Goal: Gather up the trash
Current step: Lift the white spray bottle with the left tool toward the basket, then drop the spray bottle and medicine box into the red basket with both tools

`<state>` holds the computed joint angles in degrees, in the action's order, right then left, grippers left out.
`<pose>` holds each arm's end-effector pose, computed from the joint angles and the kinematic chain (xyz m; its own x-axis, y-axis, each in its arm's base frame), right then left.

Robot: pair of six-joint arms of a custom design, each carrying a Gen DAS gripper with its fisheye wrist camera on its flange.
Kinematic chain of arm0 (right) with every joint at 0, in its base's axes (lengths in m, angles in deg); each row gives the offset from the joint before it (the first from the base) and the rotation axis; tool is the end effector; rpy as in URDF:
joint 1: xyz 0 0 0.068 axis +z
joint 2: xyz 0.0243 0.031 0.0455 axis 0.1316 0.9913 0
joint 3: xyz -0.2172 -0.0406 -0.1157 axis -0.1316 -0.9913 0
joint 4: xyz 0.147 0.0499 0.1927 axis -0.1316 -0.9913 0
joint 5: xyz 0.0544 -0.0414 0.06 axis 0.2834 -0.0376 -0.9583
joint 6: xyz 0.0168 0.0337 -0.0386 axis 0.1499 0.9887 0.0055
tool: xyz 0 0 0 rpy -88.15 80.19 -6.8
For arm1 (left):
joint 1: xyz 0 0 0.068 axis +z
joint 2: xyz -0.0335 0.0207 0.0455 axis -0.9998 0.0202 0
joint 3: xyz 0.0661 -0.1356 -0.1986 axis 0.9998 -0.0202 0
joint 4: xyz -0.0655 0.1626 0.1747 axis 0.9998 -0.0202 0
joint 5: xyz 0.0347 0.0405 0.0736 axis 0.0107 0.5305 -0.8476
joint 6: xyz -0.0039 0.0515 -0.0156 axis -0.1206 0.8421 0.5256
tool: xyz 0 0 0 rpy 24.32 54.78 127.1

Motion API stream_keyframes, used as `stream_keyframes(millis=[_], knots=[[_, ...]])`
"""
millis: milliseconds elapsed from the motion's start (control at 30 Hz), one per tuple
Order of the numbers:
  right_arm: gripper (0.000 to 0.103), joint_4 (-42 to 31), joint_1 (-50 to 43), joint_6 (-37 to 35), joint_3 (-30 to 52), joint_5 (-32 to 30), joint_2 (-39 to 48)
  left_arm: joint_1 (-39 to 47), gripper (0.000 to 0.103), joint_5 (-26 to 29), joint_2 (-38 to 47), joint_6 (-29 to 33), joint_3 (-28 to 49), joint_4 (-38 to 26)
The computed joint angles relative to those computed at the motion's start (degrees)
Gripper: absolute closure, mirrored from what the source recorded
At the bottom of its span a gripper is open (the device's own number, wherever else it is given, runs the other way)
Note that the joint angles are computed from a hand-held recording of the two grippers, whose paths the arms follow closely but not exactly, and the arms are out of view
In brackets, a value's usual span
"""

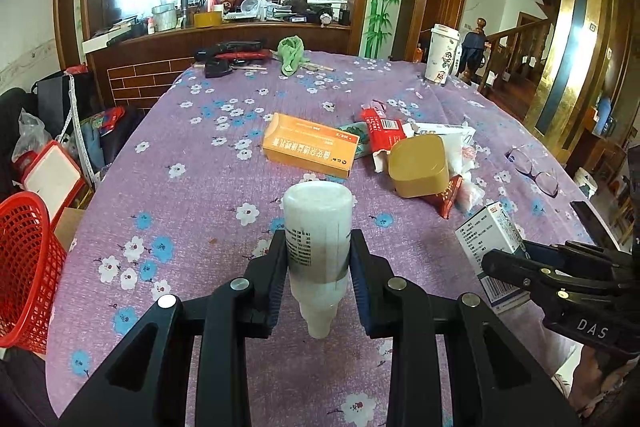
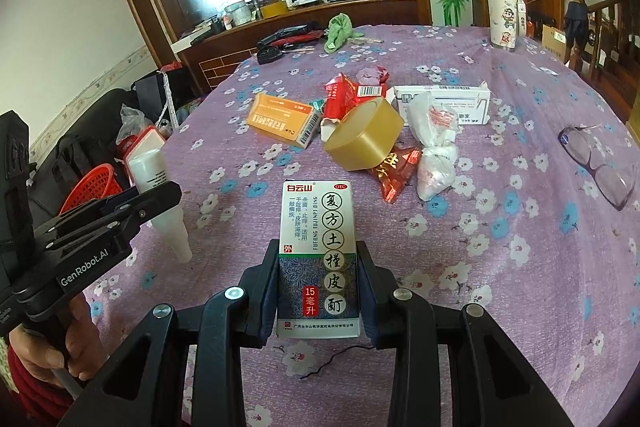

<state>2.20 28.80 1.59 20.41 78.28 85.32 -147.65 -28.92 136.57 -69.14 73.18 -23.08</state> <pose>0.1810 0.0774 0.1905 -0.7338 -0.1312 -0.6666 -0.3719 0.8987 0.2325 0.1576 -0.2191 0.2008 -0.6565 -0.0643 -0.7516 0.0243 0.9940 -0.1063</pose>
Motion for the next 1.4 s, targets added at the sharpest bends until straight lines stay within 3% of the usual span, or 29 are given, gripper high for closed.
stream_keyframes(millis=[567, 800, 1133, 1400], knots=[[0.066, 0.9, 5.3, 1.2, 2.1, 2.5, 2.5, -1.1, 0.074, -2.0, -4.6, -2.2, -2.0, -3.1], [0.066, 1.8, 9.0, 2.5, 5.9, 2.0, 8.0, -1.1, 0.074, -4.6, -10.6, -4.0, -4.0, -6.9], [0.066, 1.3, 19.2, 4.8, 15.8, 2.8, 16.9, -0.6, 0.074, -10.8, -26.2, -9.3, -7.2, -20.5], [0.066, -1.1, 29.5, 6.3, 30.3, 3.5, 29.0, 4.2, 0.074, -14.6, -44.7, -15.0, -9.9, -39.1]])
